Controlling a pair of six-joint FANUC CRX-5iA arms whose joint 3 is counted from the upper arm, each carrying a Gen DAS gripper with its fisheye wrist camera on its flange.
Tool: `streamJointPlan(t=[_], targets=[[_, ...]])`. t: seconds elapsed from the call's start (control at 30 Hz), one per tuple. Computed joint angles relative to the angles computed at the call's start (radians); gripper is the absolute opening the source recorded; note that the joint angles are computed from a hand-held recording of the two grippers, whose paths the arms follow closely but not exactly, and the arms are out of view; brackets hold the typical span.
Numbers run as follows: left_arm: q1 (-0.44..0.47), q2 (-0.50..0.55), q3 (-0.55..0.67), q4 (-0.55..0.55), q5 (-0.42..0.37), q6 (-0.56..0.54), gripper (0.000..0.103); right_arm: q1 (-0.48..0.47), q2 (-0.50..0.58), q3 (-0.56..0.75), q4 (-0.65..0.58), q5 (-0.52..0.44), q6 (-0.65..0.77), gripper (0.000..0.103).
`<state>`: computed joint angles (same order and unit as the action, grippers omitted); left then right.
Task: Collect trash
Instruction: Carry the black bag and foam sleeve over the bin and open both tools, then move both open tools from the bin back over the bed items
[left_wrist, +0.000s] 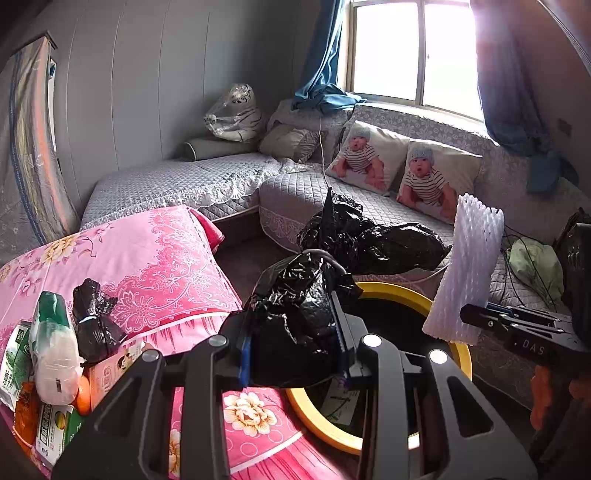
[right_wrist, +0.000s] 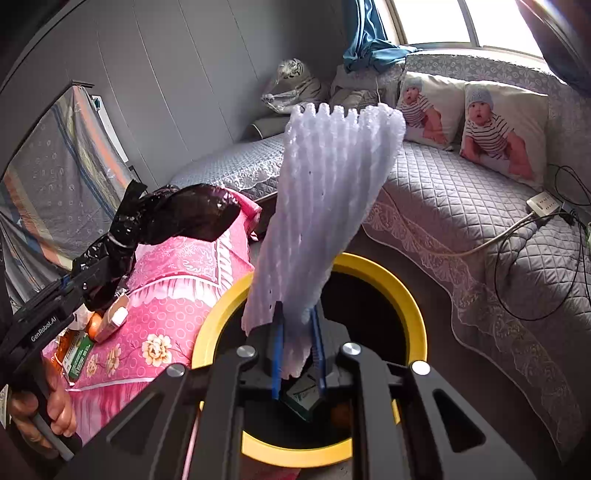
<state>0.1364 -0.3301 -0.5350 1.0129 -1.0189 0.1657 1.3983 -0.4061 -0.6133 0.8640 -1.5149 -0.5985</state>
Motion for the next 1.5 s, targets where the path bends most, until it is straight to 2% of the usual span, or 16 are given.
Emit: streamJointPlan(t=[0.33, 0.43, 0.53, 0.6, 0.7, 0.73, 0.8, 0.87, 0.93, 1.0, 1.07, 1.2, 1.3, 1.37, 1.5], targets=[[-0.118, 0.073, 0.046, -0.157, 0.062, 0.117, 0.032, -0.067, -0.04, -0.053, -0.077, 0.101, -0.032, 0.013], [-0.129, 0.093, 0.056, -0.186, 0.052, 0.144, 0.033, -0.081, -0.051, -0.062, -0.098, 0.125, -0.034, 0.013], [-0.137, 0.104, 0.065, -0.204, 0.061, 0.174, 0.043, -0.085, -0.056, -0.066, -0.118, 0.131, -0.033, 0.014], [-0.136, 0.106, 0.065, -0.203, 0.063, 0.183, 0.05, -0.081, -0.06, -0.072, -0.119, 0.132, -0.042, 0.018], [-0.129, 0.108, 0.066, -0.186, 0.064, 0.196, 0.073, -0.069, -0.067, -0.077, -0.121, 0.115, -0.062, 0.024], [-0.125, 0.104, 0.061, -0.174, 0.069, 0.197, 0.079, -0.063, -0.07, -0.079, -0.118, 0.107, -0.071, 0.029], [-0.121, 0.097, 0.053, -0.157, 0.074, 0.184, 0.083, -0.048, -0.076, -0.08, -0.11, 0.087, -0.092, 0.036], [-0.117, 0.086, 0.043, -0.145, 0.085, 0.173, 0.092, -0.029, -0.08, -0.08, -0.104, 0.057, -0.115, 0.043], [-0.105, 0.078, 0.032, -0.125, 0.091, 0.165, 0.095, -0.008, -0.077, -0.072, -0.101, 0.012, -0.133, 0.045], [-0.088, 0.074, 0.03, -0.114, 0.084, 0.154, 0.095, 0.022, -0.074, -0.072, -0.082, -0.034, -0.169, 0.049], [-0.067, 0.07, 0.031, -0.105, 0.082, 0.144, 0.095, 0.05, -0.079, -0.081, -0.048, -0.061, -0.199, 0.061], [0.009, 0.064, 0.038, -0.07, 0.04, 0.095, 0.095, 0.068, -0.049, -0.068, 0.019, -0.08, -0.179, 0.065], [0.086, 0.054, 0.036, -0.011, -0.001, 0.005, 0.095, 0.047, -0.017, -0.059, 0.1, -0.029, -0.134, 0.075], [0.151, 0.053, 0.037, 0.025, -0.042, -0.064, 0.095, 0.019, 0.015, -0.038, 0.142, 0.025, -0.09, 0.076], [0.315, 0.101, 0.084, 0.054, -0.174, -0.21, 0.095, -0.03, 0.075, 0.004, 0.197, 0.139, -0.007, 0.077]])
